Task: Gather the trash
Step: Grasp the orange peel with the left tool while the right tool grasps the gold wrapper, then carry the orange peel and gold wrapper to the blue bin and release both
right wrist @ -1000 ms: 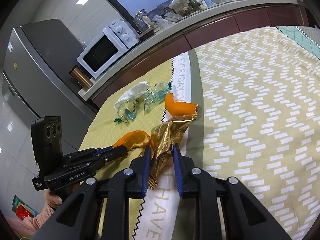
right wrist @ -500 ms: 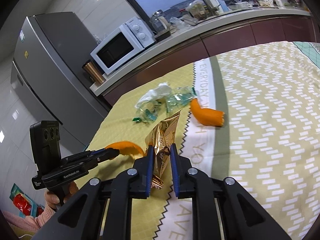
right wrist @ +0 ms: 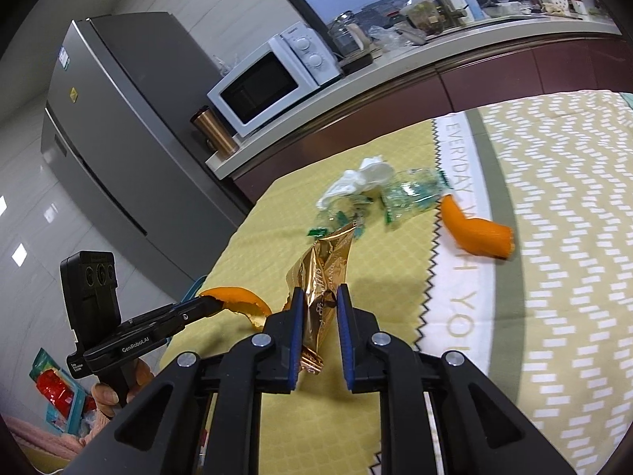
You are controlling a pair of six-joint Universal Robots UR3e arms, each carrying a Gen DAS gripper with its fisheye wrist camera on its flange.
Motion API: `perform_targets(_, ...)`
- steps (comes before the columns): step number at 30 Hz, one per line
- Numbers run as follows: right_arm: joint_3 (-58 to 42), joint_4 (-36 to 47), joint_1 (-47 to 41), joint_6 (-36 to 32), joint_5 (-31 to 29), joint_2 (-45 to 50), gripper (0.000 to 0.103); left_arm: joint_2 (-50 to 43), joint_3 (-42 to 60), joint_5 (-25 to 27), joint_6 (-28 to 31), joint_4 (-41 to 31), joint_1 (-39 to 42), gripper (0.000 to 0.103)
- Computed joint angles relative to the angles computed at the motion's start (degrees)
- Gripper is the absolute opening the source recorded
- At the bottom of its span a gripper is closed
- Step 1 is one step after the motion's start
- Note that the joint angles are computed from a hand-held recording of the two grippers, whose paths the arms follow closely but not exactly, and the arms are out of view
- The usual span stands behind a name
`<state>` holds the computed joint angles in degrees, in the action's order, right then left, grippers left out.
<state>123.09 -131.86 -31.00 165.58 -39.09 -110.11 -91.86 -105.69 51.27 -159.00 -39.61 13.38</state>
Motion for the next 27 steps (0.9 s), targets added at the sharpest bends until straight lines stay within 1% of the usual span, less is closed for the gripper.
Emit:
perform_targets(10, -2.81, -8.59, 7.97, 6.03, -1.19, 6.85, 0.015, 6.71, -5.26, -2.13, 1.74, -1.65, 6.91, 0.010)
perform_targets(15, -4.27, -10.44, 10.25, 7.34, -1.48, 9.24, 0.015, 10.40, -7.75, -3.02, 3.09, -3.10, 9.84, 0.010)
perform_targets(27, -8.26, -15.34, 15.96, 10.77, -2.14, 15.74, 0.015, 15.24, -10.26, -4.47, 5.65, -6.74, 15.45, 0.010)
